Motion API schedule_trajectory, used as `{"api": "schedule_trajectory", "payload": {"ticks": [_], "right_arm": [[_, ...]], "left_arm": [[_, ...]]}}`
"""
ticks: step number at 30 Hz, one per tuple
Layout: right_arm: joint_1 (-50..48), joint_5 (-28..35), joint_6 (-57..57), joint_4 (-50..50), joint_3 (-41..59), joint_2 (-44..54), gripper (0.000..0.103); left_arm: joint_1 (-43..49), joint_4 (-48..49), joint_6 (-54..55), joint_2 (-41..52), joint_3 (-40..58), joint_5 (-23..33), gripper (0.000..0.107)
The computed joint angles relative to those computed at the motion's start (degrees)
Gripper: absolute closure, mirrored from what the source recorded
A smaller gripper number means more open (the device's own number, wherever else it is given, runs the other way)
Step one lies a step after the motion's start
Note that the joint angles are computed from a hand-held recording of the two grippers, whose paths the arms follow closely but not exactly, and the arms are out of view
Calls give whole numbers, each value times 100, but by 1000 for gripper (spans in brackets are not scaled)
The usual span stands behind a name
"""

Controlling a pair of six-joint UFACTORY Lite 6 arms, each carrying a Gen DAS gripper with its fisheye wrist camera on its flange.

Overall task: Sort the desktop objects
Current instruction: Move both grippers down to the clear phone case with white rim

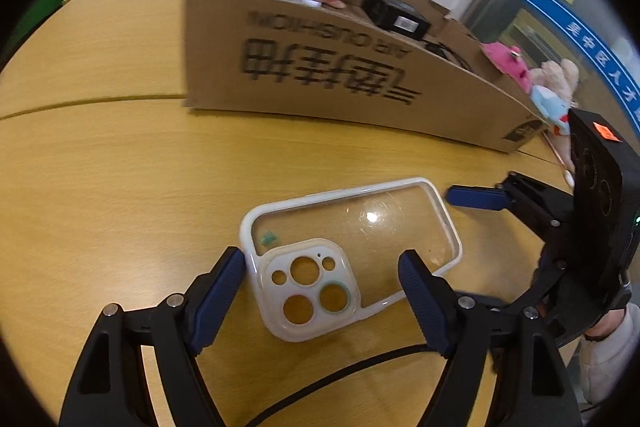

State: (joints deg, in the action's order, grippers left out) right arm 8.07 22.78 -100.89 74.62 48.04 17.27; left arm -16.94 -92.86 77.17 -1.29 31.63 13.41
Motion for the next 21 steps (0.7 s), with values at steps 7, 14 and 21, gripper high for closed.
{"api": "schedule_trajectory", "payload": {"ticks": [7,14,21], "right_arm": [[-511,154,-767,568,-279,-145,6],[-1995,1325,-1374,875,-832,-1005,6],[-2992,2182,-1411,458,-1069,-1220,7]], "left_arm": [[-227,-740,546,648,694,326,33],[-500,-1516,1175,408,931,814,33],[-715,-1619,1239,789,1198,902,33]]}}
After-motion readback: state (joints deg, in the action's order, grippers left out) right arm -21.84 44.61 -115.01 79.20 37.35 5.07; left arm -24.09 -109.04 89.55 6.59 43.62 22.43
